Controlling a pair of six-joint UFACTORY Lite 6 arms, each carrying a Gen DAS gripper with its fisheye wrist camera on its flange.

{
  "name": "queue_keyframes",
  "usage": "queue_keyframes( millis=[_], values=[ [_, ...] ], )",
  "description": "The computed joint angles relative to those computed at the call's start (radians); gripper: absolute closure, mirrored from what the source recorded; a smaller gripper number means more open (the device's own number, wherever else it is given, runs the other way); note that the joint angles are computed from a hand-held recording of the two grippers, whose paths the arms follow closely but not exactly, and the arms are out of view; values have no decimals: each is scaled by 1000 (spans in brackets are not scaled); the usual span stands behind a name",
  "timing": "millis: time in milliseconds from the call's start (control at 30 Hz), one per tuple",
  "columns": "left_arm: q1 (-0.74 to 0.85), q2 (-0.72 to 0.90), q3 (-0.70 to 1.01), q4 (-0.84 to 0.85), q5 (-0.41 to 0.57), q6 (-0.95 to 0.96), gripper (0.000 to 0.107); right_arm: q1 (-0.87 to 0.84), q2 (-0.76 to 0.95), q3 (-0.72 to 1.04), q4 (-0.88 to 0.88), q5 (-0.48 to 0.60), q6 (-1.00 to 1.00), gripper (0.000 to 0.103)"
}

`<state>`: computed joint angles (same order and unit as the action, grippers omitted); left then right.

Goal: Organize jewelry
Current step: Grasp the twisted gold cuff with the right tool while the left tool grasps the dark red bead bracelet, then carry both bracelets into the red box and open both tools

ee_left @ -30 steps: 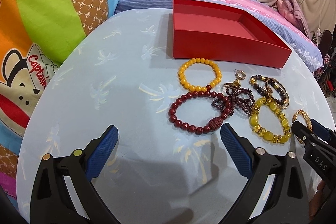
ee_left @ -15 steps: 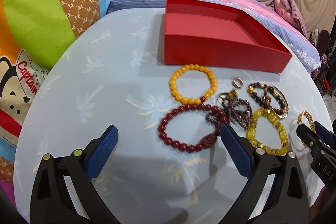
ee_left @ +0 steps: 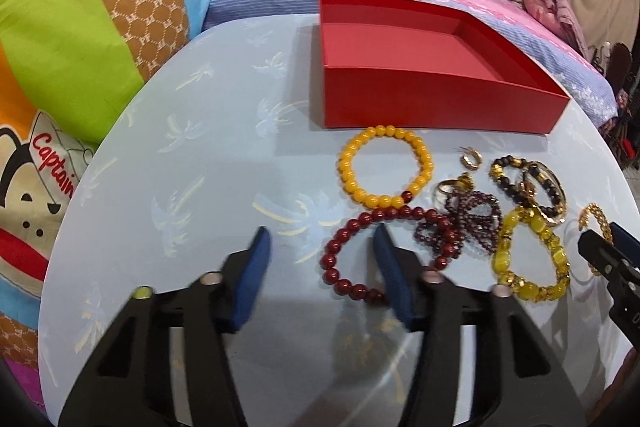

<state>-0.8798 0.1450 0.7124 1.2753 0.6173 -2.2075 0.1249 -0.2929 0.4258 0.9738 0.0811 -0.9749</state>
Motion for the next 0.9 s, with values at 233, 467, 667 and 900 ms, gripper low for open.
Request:
queue_keyframes(
  millis=[233, 467, 667, 900],
  values=[
    [-6, -44, -30, 66, -64, -46, 100, 38, -58, -18, -375, 15, 389, 48],
    [-47, -170, -38, -22, -29, 63, 100, 35, -133, 1, -436, 103, 452, 48],
    [-30, -255, 59, -104, -2, 291, 100, 19, -62, 162, -340, 185, 323, 48],
    [151, -189, 311, -175, -104, 592, 100, 4, 300, 608, -272, 300, 237, 48]
  ],
)
